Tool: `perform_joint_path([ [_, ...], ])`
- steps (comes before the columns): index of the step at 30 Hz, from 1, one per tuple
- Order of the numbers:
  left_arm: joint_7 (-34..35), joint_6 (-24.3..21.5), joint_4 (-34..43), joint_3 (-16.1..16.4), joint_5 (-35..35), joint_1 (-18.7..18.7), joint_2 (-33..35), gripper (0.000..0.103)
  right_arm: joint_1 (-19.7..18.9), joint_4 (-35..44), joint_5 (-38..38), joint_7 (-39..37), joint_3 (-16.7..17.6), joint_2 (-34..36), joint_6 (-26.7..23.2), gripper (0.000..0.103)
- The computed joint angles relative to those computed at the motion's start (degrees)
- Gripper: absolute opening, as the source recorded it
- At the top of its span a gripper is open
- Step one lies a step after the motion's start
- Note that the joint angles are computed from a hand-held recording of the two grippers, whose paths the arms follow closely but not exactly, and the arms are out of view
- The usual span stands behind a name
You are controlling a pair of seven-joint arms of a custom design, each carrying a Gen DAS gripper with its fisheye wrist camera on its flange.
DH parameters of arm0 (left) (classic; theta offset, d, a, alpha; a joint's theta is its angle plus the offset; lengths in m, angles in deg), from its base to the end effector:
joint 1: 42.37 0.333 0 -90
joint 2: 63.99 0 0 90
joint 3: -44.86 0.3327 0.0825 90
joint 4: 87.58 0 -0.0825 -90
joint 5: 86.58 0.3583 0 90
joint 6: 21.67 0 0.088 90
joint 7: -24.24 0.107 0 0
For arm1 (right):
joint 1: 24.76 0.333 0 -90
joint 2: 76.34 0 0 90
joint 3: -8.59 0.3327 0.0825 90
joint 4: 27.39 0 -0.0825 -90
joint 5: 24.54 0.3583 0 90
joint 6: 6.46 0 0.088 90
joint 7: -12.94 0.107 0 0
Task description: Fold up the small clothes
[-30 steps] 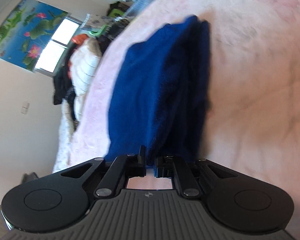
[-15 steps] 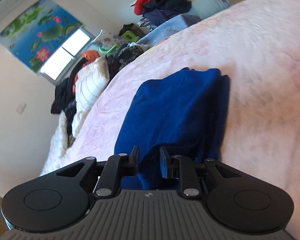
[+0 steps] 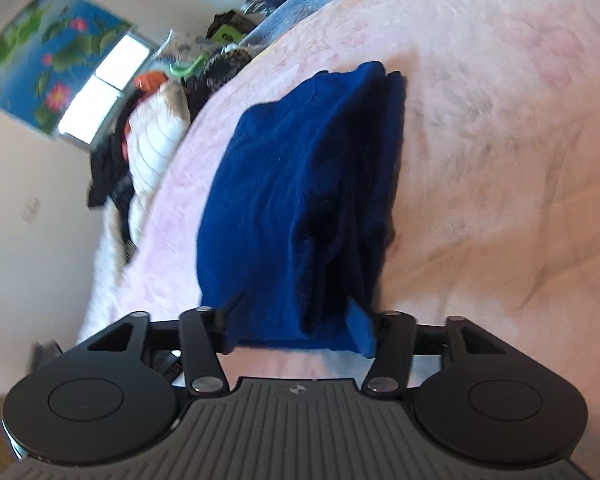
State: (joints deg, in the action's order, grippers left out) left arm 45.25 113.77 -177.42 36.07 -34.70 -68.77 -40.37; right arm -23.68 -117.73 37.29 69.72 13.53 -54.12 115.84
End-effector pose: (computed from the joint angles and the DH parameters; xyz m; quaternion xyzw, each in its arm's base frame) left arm 0.5822 -0.3770 0.4780 -0.6781 0.6292 -0.2187 0.3106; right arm 0.6716 0.1001 0.4812 -0.6618 0.5799 0.1841 0.4380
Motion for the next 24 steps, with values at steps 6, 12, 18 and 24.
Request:
perform_joint_path([
  [6, -3.07, 3.05, -2.5, -0.21, -1.65, 1.36, -2.14, 0.006, 0.38, -0.82, 2.12, -1.08, 0.89, -0.33, 1.88, 0.01],
  [12, -4.09, 6.73, -5.34, -0.8, -4.7, 3.62, -3.26, 0.006, 1.39, -3.11, -1.59, 1.36, -0.59, 0.09, 2.4, 0.008],
  [18, 1.97, 9.33, -8.28, -1.97, -4.22, 4.26, -5.9, 0.007, -0.37, -2.35, 3.28, 1.04, -0.01, -0.11, 1.8, 0.034],
  [24, 1.87, 17.26, -11.09, -1.74, 0.51, 4.95, -9.73, 0.007, -1.1, 5.86, 7.64, -0.69, 0.66, 3.48, 8.5, 0.053],
])
